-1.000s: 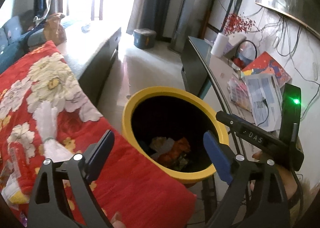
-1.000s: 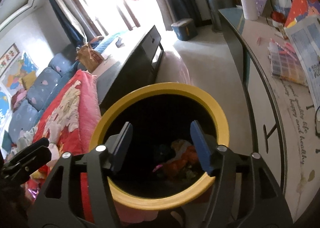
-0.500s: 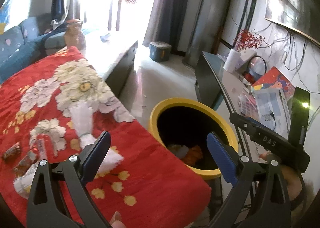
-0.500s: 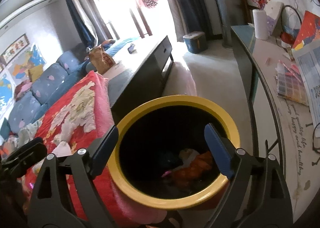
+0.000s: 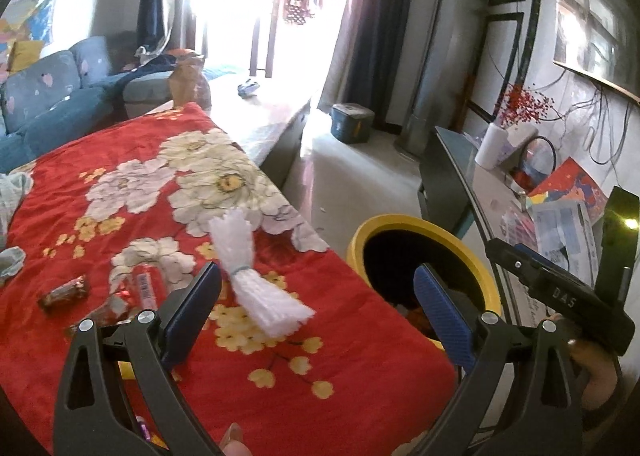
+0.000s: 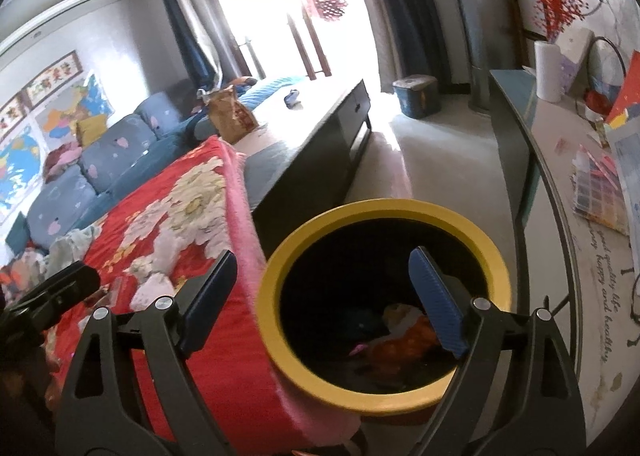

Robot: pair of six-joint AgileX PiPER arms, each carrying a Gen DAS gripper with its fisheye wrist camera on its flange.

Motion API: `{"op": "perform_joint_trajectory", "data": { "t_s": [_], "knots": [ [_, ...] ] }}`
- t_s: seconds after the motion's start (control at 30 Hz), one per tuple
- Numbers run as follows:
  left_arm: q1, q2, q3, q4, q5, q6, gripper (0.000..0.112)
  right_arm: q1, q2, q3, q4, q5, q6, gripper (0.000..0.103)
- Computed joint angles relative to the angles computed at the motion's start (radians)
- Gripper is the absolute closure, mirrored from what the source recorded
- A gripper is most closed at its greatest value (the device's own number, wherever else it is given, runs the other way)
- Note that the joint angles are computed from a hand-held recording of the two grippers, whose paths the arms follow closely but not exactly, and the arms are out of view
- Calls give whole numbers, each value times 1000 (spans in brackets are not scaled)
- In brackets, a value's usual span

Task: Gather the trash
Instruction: 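Move both tools back over the remaining wrappers on the bedspread, then grasp the white-yellow chip bag with the left gripper while the right gripper grasps the purple wrapper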

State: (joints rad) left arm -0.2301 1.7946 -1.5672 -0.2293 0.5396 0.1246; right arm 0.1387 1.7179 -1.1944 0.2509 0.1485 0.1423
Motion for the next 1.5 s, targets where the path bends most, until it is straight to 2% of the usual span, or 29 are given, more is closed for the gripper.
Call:
{"op": "perform_joint_trajectory", "data": {
  "t_s": [0.17, 0.53, 0.87, 1.13, 1.27, 1.5],
  "knots": [
    [27, -34, 45, 4, -29, 0, 18, 40, 0, -16, -62, 7, 39, 24],
    [98, -75, 103, -30, -53, 32, 18, 134, 1, -43, -65, 16, -4, 24],
    [193, -99, 148, -73, -56, 69, 18, 224, 33, -86, 123, 62, -230, 24],
    [332, -92, 157, -161, -22, 142, 18, 325, 71, -137, 165, 114, -325, 24],
    [406, -84, 155, -211, 9, 176, 18, 366, 98, -165, 253, 156, -430, 24],
    [513, -57, 154, -332, 78, 286, 20, 425, 168, -244, 286, 251, -482, 24]
  ]
}}
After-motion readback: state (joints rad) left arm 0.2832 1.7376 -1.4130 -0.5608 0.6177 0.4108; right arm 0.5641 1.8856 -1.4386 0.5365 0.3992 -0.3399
